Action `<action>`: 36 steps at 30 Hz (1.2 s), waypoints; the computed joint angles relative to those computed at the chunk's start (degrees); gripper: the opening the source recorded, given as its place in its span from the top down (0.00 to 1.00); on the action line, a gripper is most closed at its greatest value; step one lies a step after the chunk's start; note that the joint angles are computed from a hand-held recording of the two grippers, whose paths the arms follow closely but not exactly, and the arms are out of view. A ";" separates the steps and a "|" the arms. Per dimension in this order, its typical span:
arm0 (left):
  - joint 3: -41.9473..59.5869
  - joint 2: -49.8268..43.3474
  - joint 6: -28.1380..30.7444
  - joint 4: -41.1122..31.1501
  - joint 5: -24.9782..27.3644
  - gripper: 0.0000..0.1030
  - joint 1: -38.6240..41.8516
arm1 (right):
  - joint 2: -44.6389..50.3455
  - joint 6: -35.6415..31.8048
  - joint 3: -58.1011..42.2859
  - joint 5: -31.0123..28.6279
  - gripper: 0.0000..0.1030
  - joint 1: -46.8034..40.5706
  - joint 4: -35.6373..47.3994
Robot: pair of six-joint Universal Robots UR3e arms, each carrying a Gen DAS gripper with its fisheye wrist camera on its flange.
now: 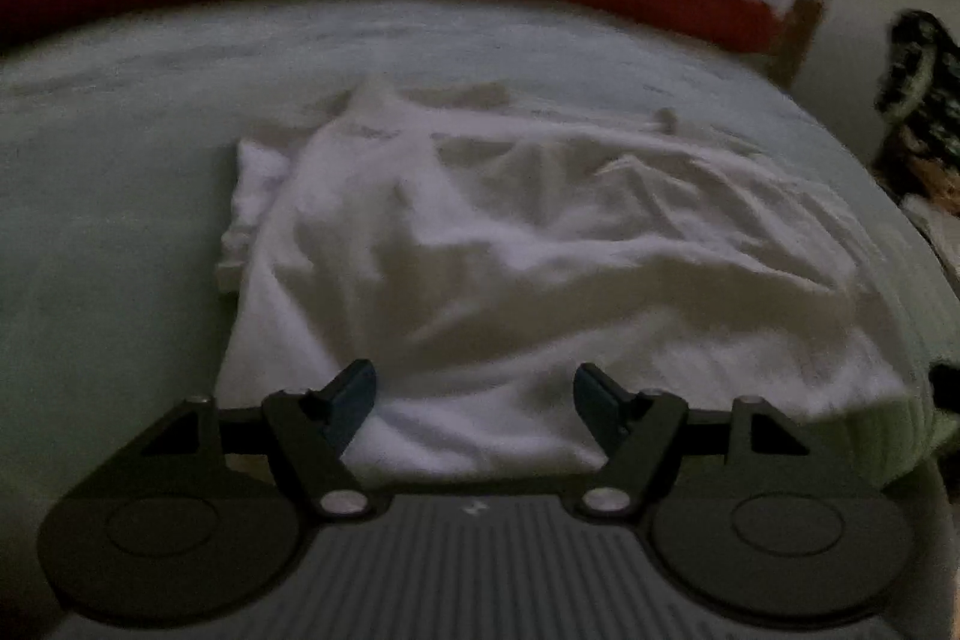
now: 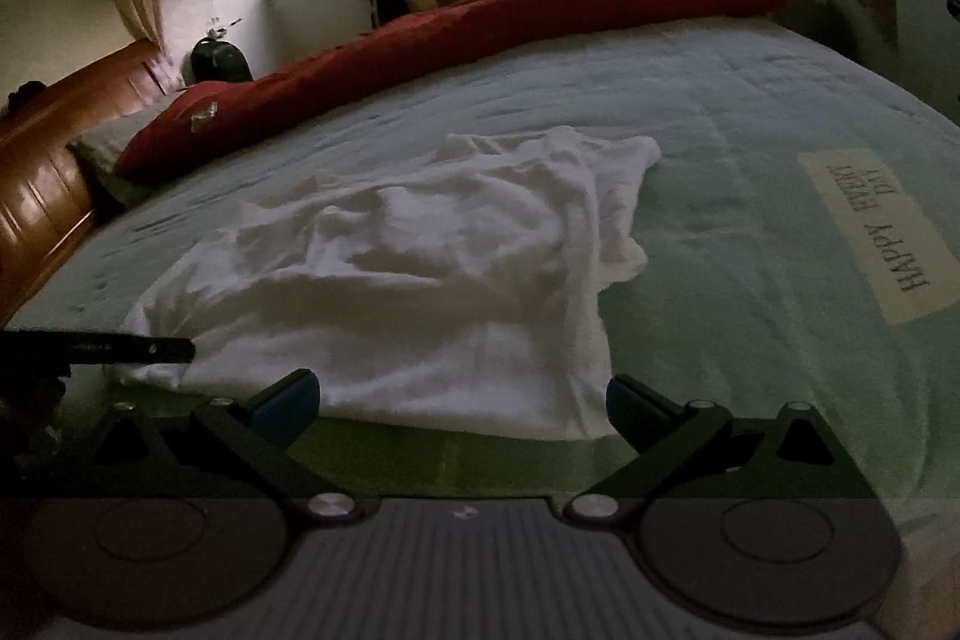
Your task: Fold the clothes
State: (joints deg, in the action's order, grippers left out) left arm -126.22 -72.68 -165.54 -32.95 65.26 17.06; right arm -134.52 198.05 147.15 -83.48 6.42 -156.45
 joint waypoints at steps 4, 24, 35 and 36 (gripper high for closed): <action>0.81 5.26 4.79 -7.68 -10.94 0.29 9.80 | -0.36 0.09 -1.06 -2.19 0.00 1.93 0.40; 29.74 -34.38 -6.27 7.98 -1.20 0.47 -1.78 | -3.85 -9.38 3.43 19.86 0.00 -25.57 -0.04; 33.39 -33.96 0.26 3.50 -4.60 0.76 3.71 | -10.07 -12.77 4.27 27.00 0.00 -35.50 4.43; 33.42 -34.44 0.55 2.87 -5.11 0.76 3.86 | -8.12 -11.90 4.31 26.39 0.00 -34.48 2.12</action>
State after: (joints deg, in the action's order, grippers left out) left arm -92.80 -107.13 -165.00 -30.08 60.16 20.92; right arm -142.65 186.15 151.46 -57.09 -28.06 -154.34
